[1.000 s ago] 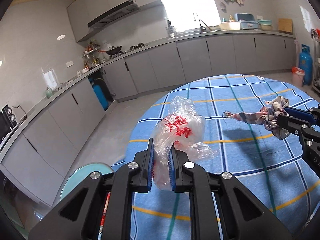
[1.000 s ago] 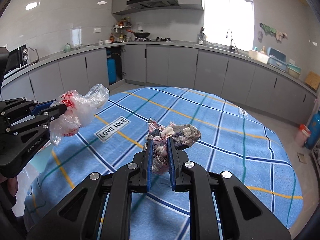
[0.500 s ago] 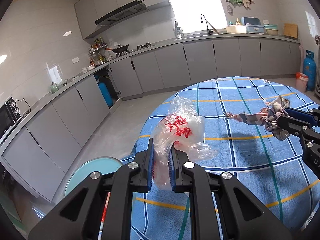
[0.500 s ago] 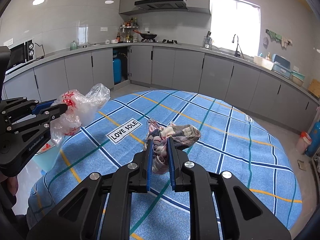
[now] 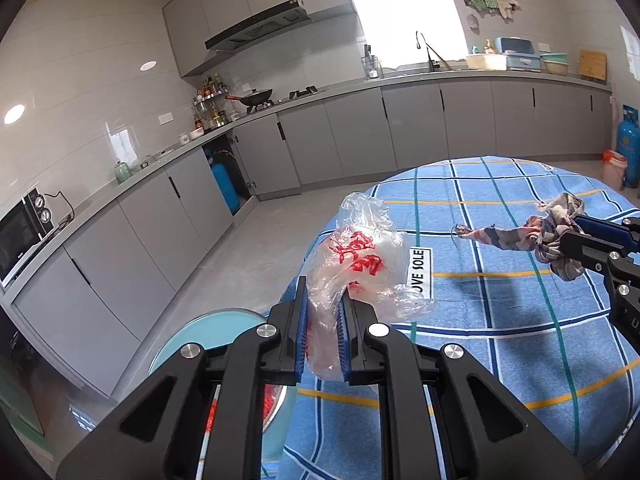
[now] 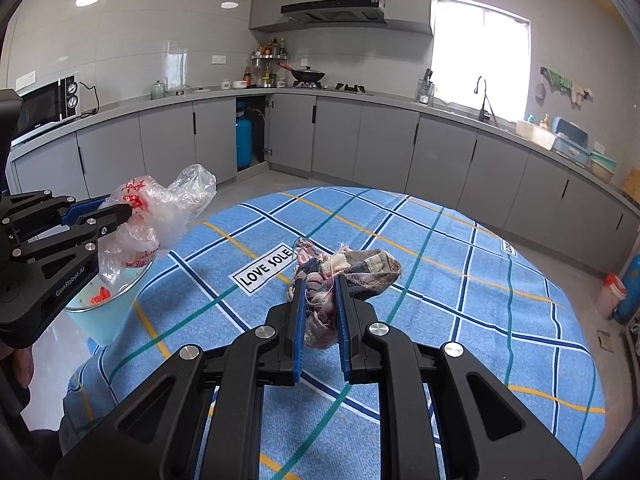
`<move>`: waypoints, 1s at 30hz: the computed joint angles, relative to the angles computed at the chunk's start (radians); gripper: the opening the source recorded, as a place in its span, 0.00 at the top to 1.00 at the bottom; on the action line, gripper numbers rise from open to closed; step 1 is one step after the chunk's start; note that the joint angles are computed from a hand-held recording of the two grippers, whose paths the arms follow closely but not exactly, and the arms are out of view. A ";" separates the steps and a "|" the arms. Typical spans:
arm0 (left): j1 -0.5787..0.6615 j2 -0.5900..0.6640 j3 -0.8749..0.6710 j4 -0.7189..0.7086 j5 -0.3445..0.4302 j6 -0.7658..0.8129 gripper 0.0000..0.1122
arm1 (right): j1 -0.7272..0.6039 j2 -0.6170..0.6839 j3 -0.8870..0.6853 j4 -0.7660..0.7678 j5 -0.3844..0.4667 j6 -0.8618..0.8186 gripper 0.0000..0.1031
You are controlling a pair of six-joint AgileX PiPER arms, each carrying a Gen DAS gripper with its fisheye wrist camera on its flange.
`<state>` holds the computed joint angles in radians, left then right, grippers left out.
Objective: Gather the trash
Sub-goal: 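Carry the clear bag and checkered cloth over the bin with both grippers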
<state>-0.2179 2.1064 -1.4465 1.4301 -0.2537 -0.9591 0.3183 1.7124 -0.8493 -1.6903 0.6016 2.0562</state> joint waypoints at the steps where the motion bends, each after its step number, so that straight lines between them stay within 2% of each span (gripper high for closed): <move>1: 0.003 0.001 -0.002 0.004 0.000 -0.007 0.89 | 0.004 0.002 -0.005 0.004 0.002 -0.006 0.86; 24: 0.075 0.025 -0.051 0.048 0.010 -0.092 0.89 | 0.056 0.089 -0.152 0.080 0.013 -0.131 0.86; 30: 0.113 0.049 -0.093 0.128 0.003 -0.178 0.89 | 0.071 0.115 -0.206 0.098 0.008 -0.177 0.86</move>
<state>-0.1046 2.1554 -1.5392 1.5583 -0.2510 -1.1366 0.3897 1.8278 -1.0551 -1.5919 0.6097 1.8790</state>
